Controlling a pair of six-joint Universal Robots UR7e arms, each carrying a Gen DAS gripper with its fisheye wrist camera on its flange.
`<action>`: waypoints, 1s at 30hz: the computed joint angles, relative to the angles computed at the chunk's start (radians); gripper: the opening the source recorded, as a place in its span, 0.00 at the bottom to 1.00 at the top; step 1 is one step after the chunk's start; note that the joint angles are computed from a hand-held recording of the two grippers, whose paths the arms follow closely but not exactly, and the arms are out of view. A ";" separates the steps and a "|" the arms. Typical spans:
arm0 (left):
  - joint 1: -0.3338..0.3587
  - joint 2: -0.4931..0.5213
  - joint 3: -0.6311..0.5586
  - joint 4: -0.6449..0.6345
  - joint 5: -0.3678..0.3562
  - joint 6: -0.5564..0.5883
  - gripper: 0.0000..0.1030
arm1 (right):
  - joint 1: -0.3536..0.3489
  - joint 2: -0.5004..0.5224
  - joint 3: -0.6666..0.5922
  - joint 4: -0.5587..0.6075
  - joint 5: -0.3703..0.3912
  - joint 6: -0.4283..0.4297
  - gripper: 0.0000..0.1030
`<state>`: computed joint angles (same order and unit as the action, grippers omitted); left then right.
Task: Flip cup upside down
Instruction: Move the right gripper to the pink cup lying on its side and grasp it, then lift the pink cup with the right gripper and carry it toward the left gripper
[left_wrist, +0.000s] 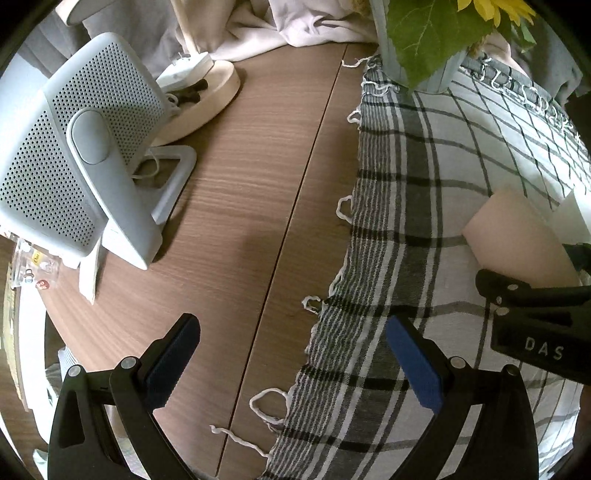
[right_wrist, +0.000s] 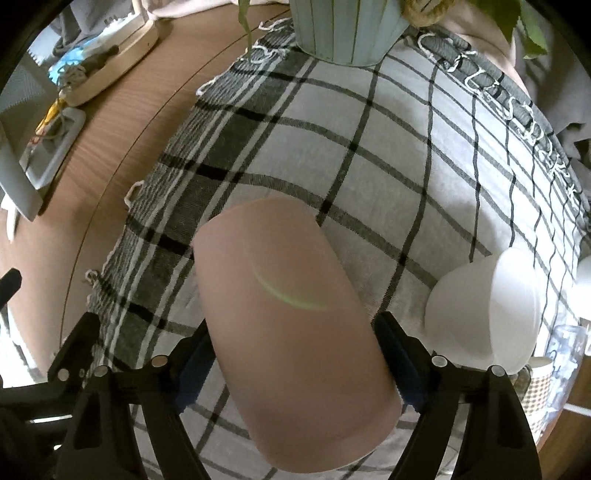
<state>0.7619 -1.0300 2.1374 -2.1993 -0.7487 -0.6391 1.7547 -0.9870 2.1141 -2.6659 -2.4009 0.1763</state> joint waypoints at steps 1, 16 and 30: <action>-0.001 -0.001 0.001 -0.003 0.003 -0.001 1.00 | -0.003 -0.010 0.016 -0.022 0.008 -0.003 0.79; -0.063 -0.059 0.053 -0.022 0.035 -0.008 1.00 | 0.059 -0.109 0.122 -0.200 0.039 0.021 0.72; -0.214 -0.074 0.109 -0.159 -0.064 0.098 1.00 | 0.193 -0.309 0.352 -0.345 -0.087 0.202 0.72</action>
<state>0.5482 -1.1040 2.2461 -2.3579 -0.8127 -0.5415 1.9476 -1.2957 2.4665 -3.0107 -2.4880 0.3785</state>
